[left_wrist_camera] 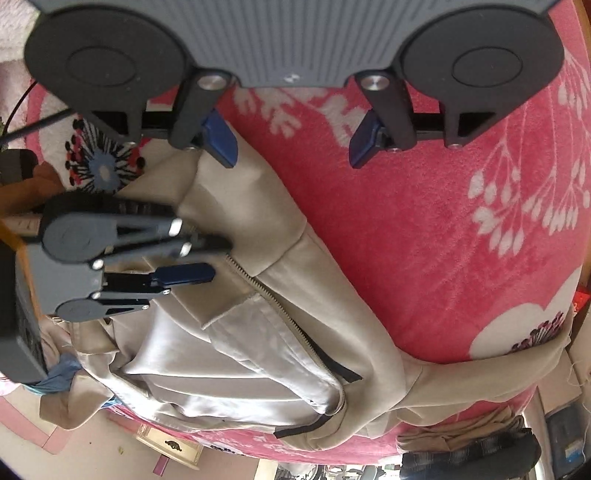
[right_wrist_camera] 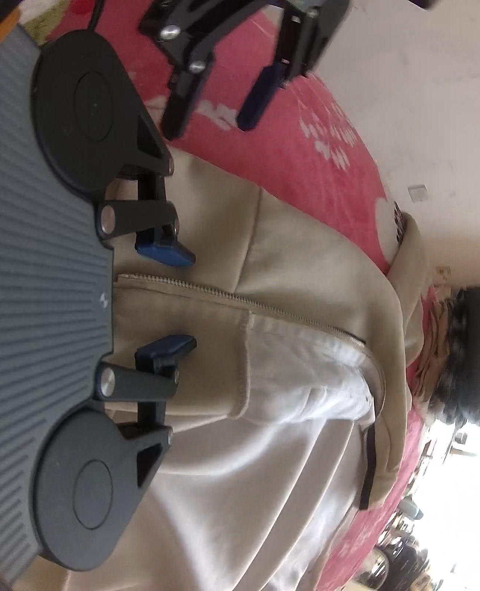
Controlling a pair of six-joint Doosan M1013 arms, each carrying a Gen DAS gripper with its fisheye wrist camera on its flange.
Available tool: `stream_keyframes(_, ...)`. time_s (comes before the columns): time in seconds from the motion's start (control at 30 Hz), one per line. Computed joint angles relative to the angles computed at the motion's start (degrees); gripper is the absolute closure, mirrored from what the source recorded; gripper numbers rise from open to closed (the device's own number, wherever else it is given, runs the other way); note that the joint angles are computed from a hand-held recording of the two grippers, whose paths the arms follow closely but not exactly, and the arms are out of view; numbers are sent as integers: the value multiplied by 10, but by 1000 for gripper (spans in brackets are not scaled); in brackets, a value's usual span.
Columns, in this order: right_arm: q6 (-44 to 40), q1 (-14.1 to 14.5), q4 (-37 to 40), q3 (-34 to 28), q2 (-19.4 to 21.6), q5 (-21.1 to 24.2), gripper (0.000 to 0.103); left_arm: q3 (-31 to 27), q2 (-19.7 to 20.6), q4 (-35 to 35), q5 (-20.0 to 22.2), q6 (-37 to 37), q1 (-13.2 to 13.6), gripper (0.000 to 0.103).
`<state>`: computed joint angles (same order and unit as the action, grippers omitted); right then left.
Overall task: Fold clothes
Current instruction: 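Grasp the zipper edge of the jacket with the right gripper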
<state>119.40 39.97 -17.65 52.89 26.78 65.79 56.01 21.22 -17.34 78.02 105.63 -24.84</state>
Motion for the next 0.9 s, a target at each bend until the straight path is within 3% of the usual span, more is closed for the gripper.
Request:
stream_keyframes(0.07, 41, -4, -3, 5, -6, -2, 92, -1, 0, -5, -1, 3, 0, 35)
stream_keyframes(0.2, 206, -22, -15, 73, -55, -74, 93, -3, -1, -25, -3, 11, 3, 35)
stream_keyframes(0.27, 319, -33, -30, 136, -98, -148, 93, -5, 1, -42, -2, 14, 4, 34)
stream_keyframes(0.33, 445, -40, -64, 189, -134, -185, 94, -6, 2, -59, 0, 16, 6, 33)
stream_keyframes(0.47, 681, -52, -111, 283, -192, -224, 94, -17, 12, -79, 28, 25, 4, 32)
stream_keyframes(0.53, 759, -55, -108, 317, -207, -239, 95, -19, 15, -78, 41, 31, 1, 32)
stream_keyframes(0.57, 797, -56, -106, 333, -215, -249, 102, -18, 15, -77, 42, 32, 0, 32)
stream_keyframes(0.67, 862, -58, -109, 361, -225, -294, 102, -17, 16, -78, 47, 30, -1, 32)
stream_keyframes(0.83, 800, -56, -109, 342, -219, -285, 98, -17, 20, -93, 46, -5, 3, 34)
stream_keyframes(0.9, 780, -58, -99, 340, -221, -285, 91, -23, 27, -107, 52, -26, 6, 36)
